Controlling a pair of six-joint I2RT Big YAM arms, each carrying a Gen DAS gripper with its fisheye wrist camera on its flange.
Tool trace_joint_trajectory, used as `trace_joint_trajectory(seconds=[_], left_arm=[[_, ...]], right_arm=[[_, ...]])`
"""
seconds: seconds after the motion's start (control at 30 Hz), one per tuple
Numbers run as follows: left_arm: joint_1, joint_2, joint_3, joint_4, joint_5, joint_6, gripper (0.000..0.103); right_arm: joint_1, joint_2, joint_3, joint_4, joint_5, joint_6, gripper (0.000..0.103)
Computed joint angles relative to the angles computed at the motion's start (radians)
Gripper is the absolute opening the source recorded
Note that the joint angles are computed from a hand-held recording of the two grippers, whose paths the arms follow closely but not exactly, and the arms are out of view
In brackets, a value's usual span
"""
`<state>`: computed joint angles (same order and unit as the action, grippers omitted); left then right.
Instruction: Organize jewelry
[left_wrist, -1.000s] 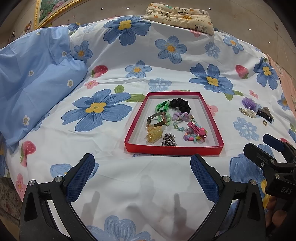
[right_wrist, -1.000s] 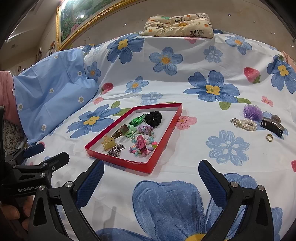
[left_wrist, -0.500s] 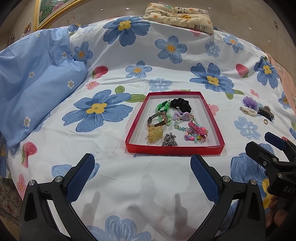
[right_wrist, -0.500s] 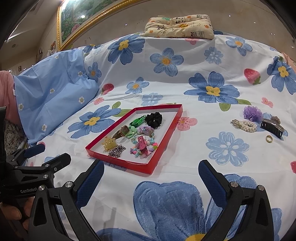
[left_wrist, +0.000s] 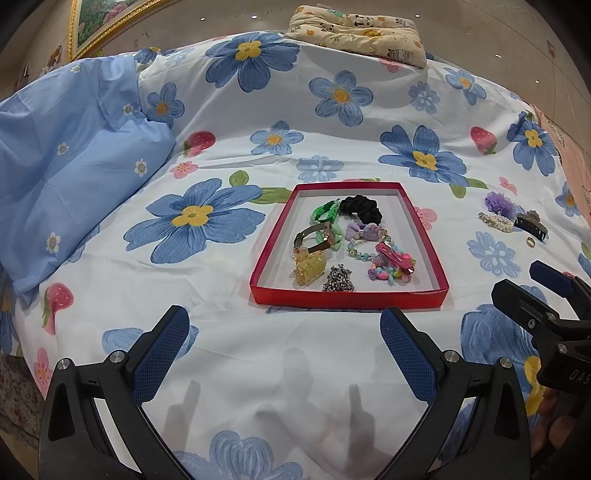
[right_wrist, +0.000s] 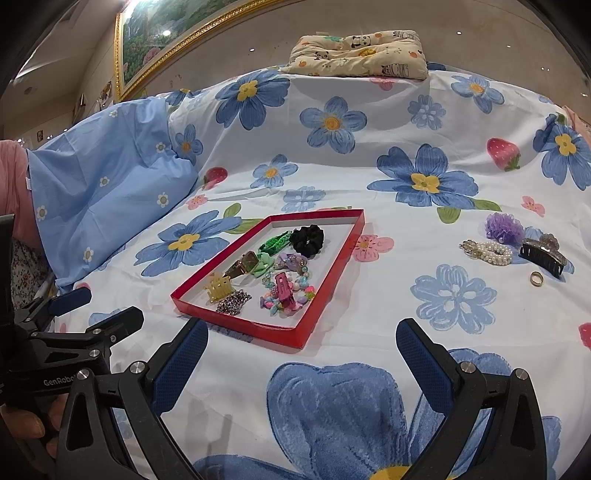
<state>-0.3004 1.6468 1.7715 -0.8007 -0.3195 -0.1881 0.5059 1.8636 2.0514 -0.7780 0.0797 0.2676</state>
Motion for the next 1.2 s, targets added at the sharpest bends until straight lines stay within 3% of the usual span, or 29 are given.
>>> trace_joint_trajectory(seconds=[1.2], left_arm=[[-0.001,0.022,0.027,-0.006,0.023,0.005,0.103]], right_arm=[[-0.009,0.005,0.014,-0.016,-0.013,-0.004,0.103]])
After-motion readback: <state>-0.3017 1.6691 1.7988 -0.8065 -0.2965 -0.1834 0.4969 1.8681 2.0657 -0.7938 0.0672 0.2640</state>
